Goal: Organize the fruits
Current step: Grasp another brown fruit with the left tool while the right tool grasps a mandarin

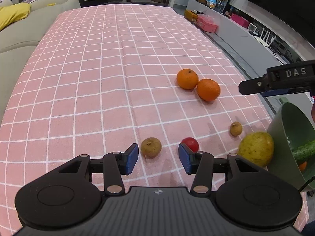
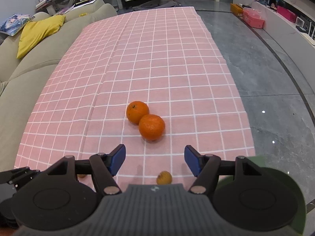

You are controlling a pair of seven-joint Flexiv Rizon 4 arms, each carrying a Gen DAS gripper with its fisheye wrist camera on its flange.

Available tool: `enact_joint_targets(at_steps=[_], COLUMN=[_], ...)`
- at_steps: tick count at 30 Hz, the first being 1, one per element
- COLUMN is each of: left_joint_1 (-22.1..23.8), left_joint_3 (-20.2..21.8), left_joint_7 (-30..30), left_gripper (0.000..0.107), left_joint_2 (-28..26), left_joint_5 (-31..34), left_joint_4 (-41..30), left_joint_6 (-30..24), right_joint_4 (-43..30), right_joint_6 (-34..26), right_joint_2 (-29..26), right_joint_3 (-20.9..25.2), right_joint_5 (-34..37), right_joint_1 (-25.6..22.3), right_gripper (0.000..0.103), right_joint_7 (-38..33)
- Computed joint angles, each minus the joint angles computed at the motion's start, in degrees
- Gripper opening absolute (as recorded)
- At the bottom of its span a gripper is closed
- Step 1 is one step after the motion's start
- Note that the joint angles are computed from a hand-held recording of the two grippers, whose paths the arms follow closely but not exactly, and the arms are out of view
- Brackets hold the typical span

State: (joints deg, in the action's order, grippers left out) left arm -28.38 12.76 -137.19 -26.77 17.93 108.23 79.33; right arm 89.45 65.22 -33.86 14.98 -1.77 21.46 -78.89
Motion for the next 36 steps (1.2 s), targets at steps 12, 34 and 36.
enact_joint_targets(at_steps=[12, 34, 36], left_joint_1=[1.79, 2.35, 2.55], left_joint_3=[-1.2, -2.67, -2.89], left_joint_7=[3.8, 12.41, 12.91], left_gripper=[0.056, 0.033, 0.031], left_joint_2=[-2.92, -4.66, -4.56], left_joint_5=[-4.34, -12.04, -12.53], left_joint_4=[-0.9, 0.25, 0.51], left_joint_6=[2.3, 4.12, 4.24], right_joint_4=[-6.98, -17.17, -17.27], right_joint_6=[-2.65, -7.33, -7.52], right_joint_2=[-6.89, -14.67, -14.59], right_joint_3=[-2.47, -2.07, -1.93], right_joint_5=[-2.2, -1.78, -1.5], right_joint_1=[2.85, 3.92, 3.82], right_gripper=[0.063, 0.042, 0.042], right_joint_7=[7.31, 7.67, 7.51])
